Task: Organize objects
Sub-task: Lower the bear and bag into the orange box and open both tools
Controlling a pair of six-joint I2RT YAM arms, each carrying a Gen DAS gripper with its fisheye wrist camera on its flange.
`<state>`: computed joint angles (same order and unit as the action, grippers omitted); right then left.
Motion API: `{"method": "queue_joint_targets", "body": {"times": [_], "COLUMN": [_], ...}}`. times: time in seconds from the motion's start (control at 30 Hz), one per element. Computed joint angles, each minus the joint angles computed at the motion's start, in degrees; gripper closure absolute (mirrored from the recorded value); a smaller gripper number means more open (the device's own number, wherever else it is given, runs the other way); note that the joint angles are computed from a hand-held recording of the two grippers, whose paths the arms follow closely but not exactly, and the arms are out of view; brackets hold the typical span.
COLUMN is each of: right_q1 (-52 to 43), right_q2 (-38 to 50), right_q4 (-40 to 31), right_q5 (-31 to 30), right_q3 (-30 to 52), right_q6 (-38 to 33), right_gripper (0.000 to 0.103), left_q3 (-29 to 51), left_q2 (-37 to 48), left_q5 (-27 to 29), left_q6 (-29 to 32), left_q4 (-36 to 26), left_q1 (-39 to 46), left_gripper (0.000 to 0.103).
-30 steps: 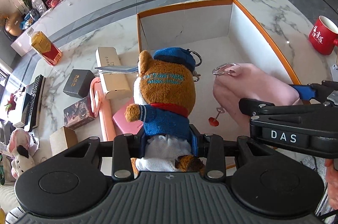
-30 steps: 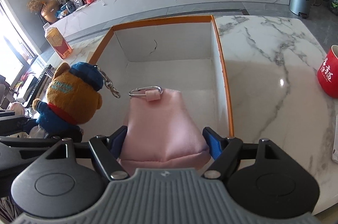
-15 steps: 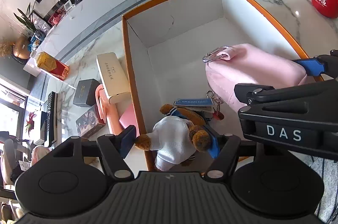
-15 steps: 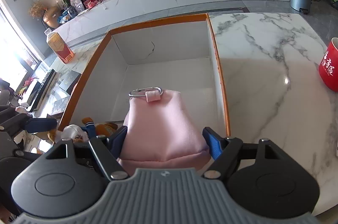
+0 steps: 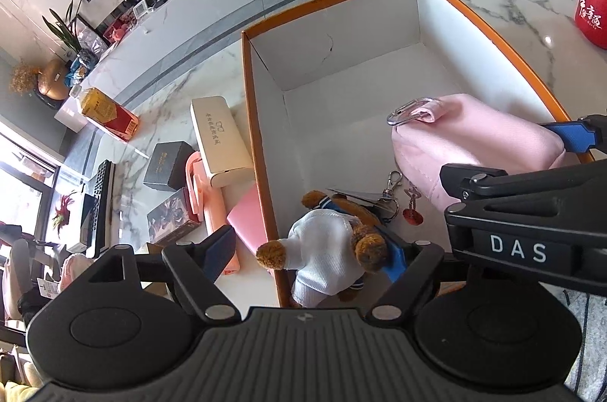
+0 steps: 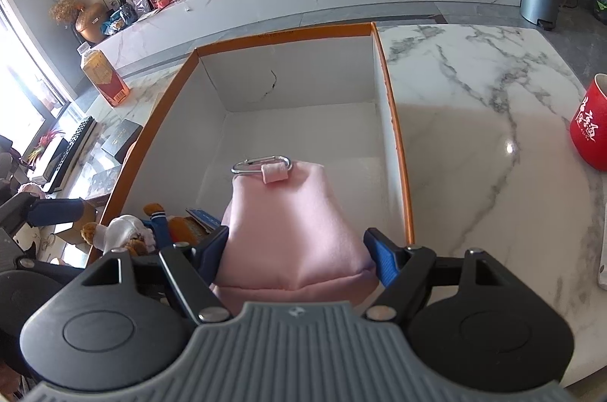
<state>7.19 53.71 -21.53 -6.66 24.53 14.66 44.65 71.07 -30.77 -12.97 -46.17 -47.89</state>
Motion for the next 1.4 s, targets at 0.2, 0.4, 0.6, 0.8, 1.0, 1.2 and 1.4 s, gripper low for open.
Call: {"method": "queue_joint_targets", "body": {"times": [0.2,0.4,0.6,0.8,1.0,1.2,1.4], "right_q1": [2.79,2.46,3.56,7.59,11.97,11.37,11.57], "right_q2": [2.09,3.94,9.49,13.05,16.64,21.15,16.34], "right_q4": [-0.97,-4.0,-6.06,-6.57,-7.1,-7.8,-8.77], "right_q5": [3.77,3.72,3.52,5.85,9.27,6.19,6.29], "right_q3": [1.58,4.32,7.75,9.59,11.4,13.3,12.6], "right_q6": [1.31,1.89,5.19,10.6,15.08,18.19,16.72], "right_gripper": [0.026,0.026,0.026,0.025,0.022,0.012,0.004], "left_q3": [-0.27,0.09,0.84,-1.45,-4.22,-4.63,-4.67], "left_q2": [-5.79,-15.97,-23.05,-26.62,-27.4,-28.18,-29.81], "left_q5": [2.71,10.2,13.75,19.55,26.24,30.39,31.58], "left_q6": [0.99,5.06,12.43,20.04,24.87,24.92,23.06], "left_q4": [-2.27,-4.7,-6.36,-6.35,-7.26,-10.21,-13.73], "left_q1": [0.9,8.26,18.69,30.8,41.56,43.66,39.42], "left_gripper": [0.011,0.011,0.011,0.011,0.011,0.011,0.011]}}
